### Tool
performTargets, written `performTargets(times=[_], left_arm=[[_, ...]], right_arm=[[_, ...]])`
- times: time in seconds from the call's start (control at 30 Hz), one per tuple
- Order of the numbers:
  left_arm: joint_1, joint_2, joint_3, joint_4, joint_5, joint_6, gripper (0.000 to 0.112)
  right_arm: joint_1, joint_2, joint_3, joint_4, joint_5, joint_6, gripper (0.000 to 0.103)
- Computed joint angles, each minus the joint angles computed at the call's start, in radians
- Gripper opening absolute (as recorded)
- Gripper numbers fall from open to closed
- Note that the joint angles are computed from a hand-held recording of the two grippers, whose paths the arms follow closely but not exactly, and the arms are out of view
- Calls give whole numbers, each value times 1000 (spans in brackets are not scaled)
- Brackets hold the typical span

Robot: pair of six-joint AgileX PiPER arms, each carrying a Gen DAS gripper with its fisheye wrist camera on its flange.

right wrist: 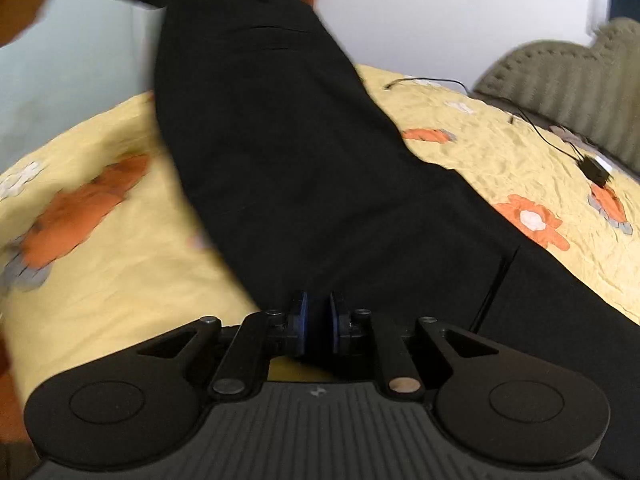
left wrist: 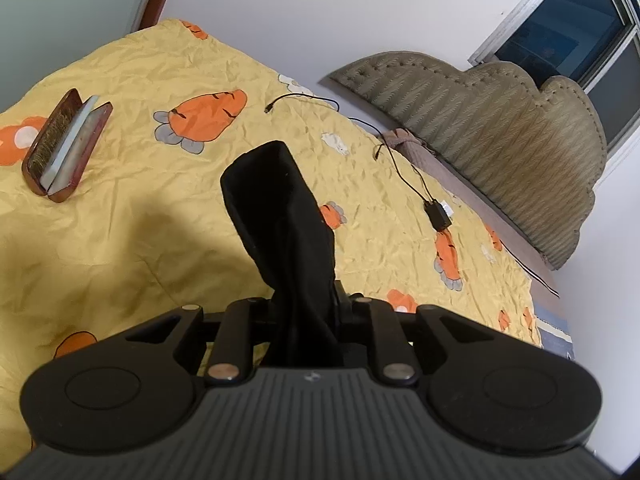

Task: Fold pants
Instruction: 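Lift the trousers high with both tools so they hang down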

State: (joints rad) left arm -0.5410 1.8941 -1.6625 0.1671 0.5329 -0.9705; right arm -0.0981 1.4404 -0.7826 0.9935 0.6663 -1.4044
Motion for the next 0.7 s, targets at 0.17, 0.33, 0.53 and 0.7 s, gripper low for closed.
performTargets(times=[0.17, 0.33, 0.53, 0.7], left_arm=[[-2, -1, 3, 9, -7, -16, 17], [-32, -12, -13, 36, 16, -16, 17], [-95, 13, -97, 119, 81, -39, 17], [-123, 40, -156, 105, 119, -28, 17]], right_arm=[[-49, 24, -54, 81, 22, -20, 12], [53, 146, -122, 13, -79, 34, 12], [14, 40, -17, 262, -112, -158, 12], [-36, -126, 67, 412, -40, -299, 47]])
